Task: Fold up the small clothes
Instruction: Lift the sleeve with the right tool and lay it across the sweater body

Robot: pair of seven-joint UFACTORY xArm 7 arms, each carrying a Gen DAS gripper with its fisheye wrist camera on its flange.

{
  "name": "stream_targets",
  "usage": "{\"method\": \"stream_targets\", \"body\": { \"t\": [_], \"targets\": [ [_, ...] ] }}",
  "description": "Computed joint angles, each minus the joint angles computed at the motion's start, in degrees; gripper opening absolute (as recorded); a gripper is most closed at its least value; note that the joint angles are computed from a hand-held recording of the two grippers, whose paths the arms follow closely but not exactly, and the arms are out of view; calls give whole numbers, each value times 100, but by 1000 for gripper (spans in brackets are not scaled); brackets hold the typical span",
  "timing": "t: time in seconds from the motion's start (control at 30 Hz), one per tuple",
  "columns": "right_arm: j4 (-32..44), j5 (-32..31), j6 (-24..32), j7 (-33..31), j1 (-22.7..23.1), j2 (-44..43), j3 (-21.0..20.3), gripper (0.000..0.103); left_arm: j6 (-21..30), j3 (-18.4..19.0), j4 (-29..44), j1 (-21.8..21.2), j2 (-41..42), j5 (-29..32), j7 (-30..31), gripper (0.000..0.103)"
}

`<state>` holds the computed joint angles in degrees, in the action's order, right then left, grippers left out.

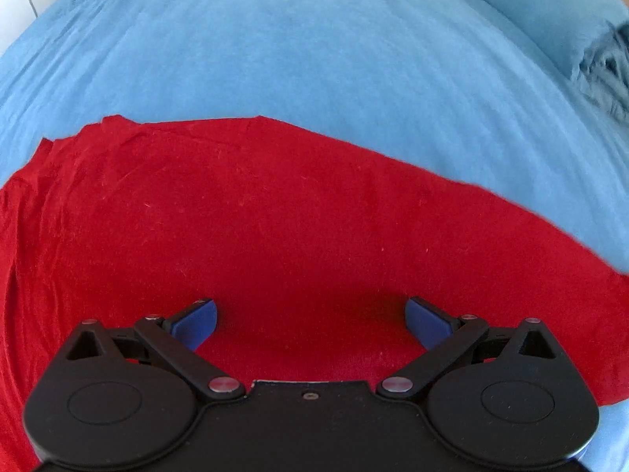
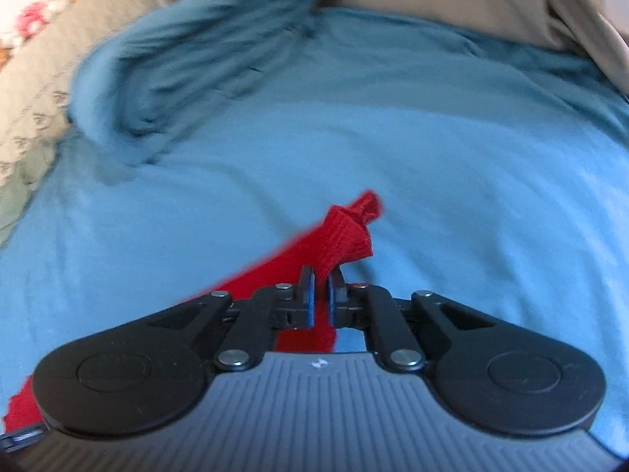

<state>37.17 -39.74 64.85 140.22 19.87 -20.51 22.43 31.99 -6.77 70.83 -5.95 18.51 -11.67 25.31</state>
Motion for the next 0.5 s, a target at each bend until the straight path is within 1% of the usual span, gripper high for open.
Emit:
{"method": "stream_targets", "body": {
  "t": [0.07,0.13,0.23,0.33,0.4,0.5],
  "targets": [
    [378,-332,49,-174,-56,156,38,22,357,-53,177,223,-60,-317,216,103],
    [826,-723,16,-383,-92,410,35,22,574,-6,345,398,-138,-491,456,103],
    [1676,-1423,-224,-707,-71,1028,-58,22,776,144,627,654,-214,-639,811,103],
    [2812,-2223,-606,-1026,101,1996,-196,22,1068,317,1082,1032,-101,-836,1208,103],
    [3679,-2679,-916,-1233,276,2746,-305,22,1191,441,1430,1250,48,-838,1369,103],
    [5095,-3149,-1429,-1683,599,3945,-472,22,1183,609,1953,1607,328,-778,1549,103]
  ]
}}
